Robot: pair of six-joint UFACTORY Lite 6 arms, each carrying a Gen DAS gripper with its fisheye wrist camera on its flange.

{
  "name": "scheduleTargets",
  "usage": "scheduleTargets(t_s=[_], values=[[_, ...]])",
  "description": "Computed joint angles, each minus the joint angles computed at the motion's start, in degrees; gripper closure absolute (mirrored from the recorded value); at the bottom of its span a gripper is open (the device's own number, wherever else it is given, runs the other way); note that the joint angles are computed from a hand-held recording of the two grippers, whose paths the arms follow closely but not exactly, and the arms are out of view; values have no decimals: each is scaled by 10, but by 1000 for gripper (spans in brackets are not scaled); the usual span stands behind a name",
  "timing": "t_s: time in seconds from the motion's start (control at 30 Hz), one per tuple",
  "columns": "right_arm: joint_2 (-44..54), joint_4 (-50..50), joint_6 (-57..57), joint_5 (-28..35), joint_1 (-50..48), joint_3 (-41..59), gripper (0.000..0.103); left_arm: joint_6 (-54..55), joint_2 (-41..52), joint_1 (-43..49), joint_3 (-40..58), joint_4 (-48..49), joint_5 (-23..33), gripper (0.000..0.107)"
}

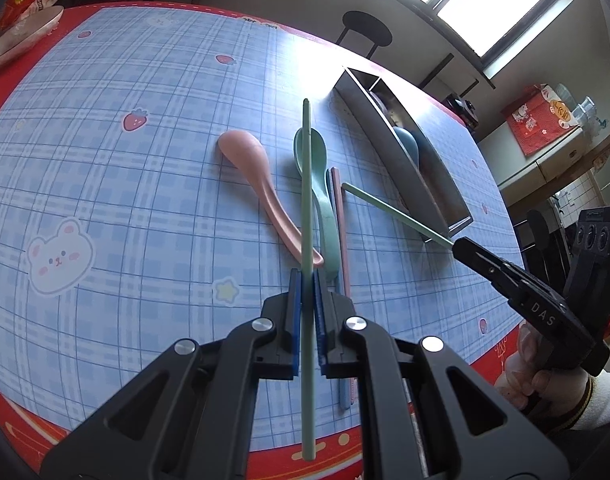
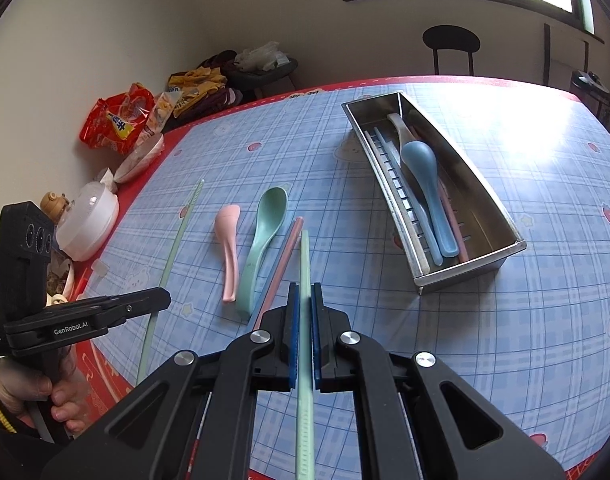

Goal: Organize utensils
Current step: 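Carry the green chopstick into the steel tray while the right tool inserts its green chopstick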

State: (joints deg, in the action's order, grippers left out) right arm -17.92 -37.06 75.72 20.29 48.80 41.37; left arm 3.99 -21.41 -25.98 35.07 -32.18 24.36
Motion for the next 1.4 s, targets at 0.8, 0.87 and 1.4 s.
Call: scheduleTargets(t_s=[0.8,0.87,1.4], values=[[-131,215,-328,-3,-180,25,97,-89,147,-51,203,8,2,97],[-131,273,-404,-7,-210,31,97,-91,180,-59,239,-13,8,97],[35,700,-952,-14,-391,138,97,-246,550,-101,641,-61,53,97]])
